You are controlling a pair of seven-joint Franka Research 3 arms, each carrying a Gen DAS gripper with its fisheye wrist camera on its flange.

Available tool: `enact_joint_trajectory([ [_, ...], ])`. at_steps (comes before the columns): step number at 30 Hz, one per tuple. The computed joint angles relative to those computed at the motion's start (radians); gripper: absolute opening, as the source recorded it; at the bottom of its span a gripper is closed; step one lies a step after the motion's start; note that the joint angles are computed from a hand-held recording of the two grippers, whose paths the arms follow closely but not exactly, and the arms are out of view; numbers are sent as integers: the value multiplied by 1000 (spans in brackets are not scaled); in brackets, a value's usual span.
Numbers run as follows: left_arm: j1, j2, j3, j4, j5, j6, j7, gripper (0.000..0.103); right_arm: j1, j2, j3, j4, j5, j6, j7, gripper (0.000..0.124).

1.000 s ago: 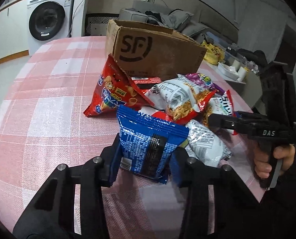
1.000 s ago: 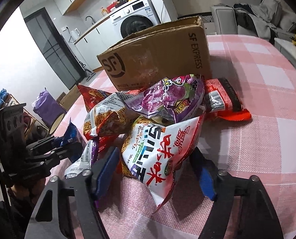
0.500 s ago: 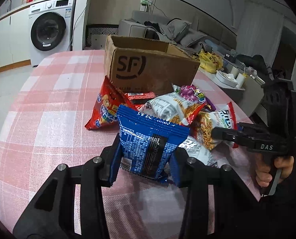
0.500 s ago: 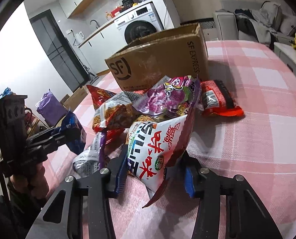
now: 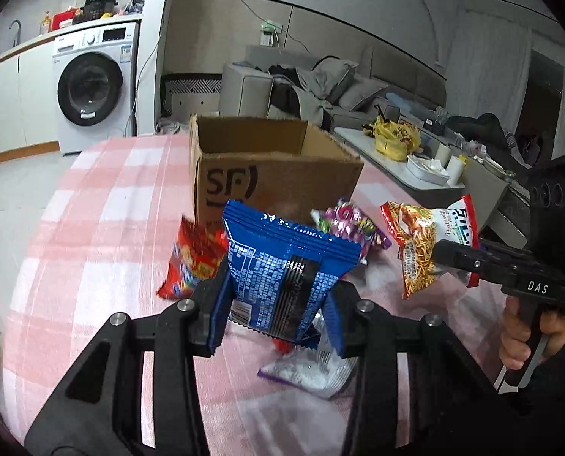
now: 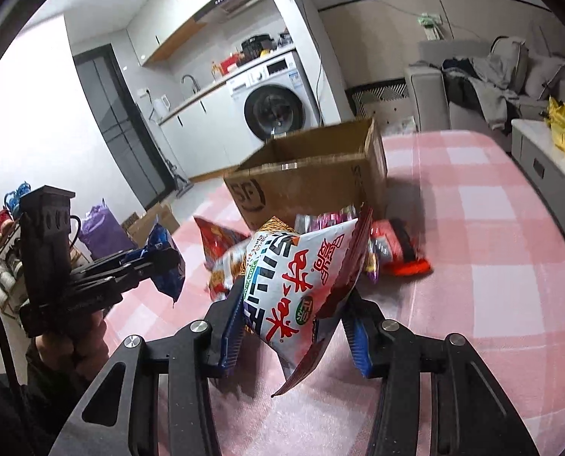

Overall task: Organize snacks
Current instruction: 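Carry both bags over the cardboard box and open both tools to drop them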

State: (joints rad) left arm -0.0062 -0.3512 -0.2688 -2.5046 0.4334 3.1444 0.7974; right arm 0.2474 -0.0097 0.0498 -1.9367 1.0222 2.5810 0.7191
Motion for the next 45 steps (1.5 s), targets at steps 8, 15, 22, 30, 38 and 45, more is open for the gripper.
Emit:
enact_joint_trajectory([
  [8, 70, 23, -48, 85, 60, -19, -38, 39, 5, 14, 4, 52, 32, 30, -8, 47],
  [15, 103, 69, -62, 170, 129, -39, -83, 39, -1, 58, 14, 133, -10, 34, 42, 47],
  [22, 115, 147, -54, 283, 240, -80, -156, 39, -16, 145, 29, 254, -82, 35, 135, 47],
  [30, 33, 254, 39, 414, 292, -127, -166, 39, -39, 276, 58, 429, -175, 20, 249, 47],
  [38, -30, 381, 112, 549, 229, -149, -99, 39, -47, 413, 79, 617, -291, -19, 369, 47],
  [45, -64, 501, 155, 664, 167, -150, -40, 39, -49, 544, 91, 792, -387, -78, 464, 47],
])
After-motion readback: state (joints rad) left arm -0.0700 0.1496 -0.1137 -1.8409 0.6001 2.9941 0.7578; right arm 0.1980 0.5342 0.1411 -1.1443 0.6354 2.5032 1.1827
